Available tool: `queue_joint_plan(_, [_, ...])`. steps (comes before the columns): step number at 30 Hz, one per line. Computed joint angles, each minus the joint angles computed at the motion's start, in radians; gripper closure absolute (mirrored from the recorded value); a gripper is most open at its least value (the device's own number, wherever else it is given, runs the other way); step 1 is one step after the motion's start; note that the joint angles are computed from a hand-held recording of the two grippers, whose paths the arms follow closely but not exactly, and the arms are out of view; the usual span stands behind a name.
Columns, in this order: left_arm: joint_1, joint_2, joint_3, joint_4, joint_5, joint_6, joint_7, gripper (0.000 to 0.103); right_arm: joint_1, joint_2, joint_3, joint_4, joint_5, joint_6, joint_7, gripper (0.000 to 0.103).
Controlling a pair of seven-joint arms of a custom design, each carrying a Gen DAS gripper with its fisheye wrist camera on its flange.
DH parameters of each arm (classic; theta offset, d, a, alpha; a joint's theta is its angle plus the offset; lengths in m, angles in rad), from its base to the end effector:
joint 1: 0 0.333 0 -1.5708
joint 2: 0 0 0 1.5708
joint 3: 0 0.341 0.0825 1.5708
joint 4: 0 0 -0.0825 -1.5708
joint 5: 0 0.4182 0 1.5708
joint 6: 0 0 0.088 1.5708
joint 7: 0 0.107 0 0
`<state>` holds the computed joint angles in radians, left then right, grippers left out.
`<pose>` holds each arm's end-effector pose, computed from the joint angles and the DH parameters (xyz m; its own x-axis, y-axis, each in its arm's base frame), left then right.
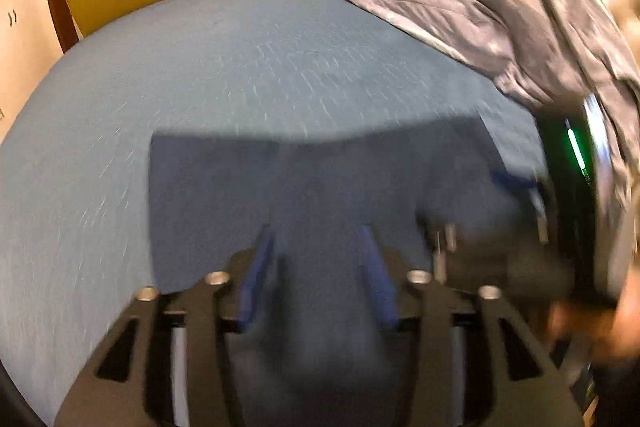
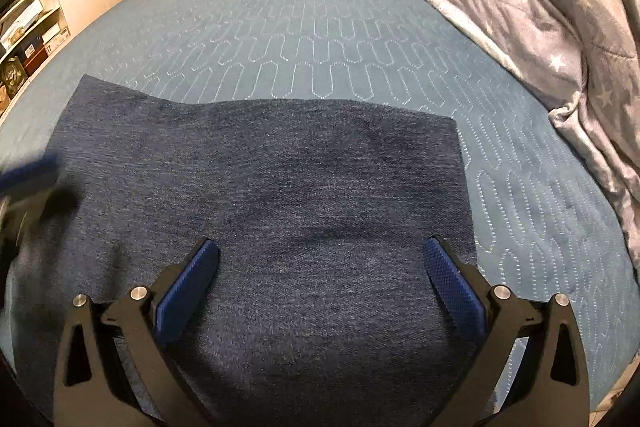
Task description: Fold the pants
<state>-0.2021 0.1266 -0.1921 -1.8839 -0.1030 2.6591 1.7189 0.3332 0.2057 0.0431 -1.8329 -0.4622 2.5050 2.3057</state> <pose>0.6244 -0.2504 0.5267 -0.4499 -0.8927 0.0274 -0.7150 0.3416 -0.6100 0.6387 0.2537 0.4785 -0.0629 -0.9974 0.0362 -0.8399 0.0333 -0.5418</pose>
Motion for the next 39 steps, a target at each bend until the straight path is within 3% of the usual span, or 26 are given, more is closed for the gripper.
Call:
queue_joint_plan(2, [0.001,-0.091,-0.004,-0.128,-0.005,0.01,0.015,0.046,0.007,-0.025,-0.005,-0.016,-0.022,-0.022,0.031,0.005])
queue_joint_plan(6, [0.013,-0.18,-0.005,-0.235,0.014,0.003,-0.028,0.046,0.002,-0.108,-0.009,-0.101,-0.075,-0.056,0.144,0.005])
queue_joint_plan(11, [0.032,-0.269,-0.027,-0.277,0.094,0.008,-0.104,0.015,0.001,-0.199,0.029,-0.147,-0.128,-0.195,0.202,0.005])
queue_joint_plan(16, [0.022,-0.366,-0.025,-0.293,0.018,-0.035,-0.11,0.002,0.015,-0.344,0.089,-0.213,-0.146,-0.275,0.284,0.005])
queue_joint_plan(19, [0.005,-0.405,-0.002,-0.285,-0.075,-0.097,-0.085,0.002,0.025,-0.408,0.123,-0.223,-0.149,-0.327,0.326,0.005])
queue_joint_plan(25, [0.013,-0.474,-0.002,-0.296,-0.122,-0.131,-0.091,0.002,0.044,-0.476,0.169,-0.217,-0.139,-0.392,0.366,0.005])
queue_joint_plan(39, [0.035,-0.491,-0.023,-0.295,-0.088,-0.137,-0.112,0.002,0.04,-0.484,0.174,-0.209,-0.145,-0.397,0.373,0.005])
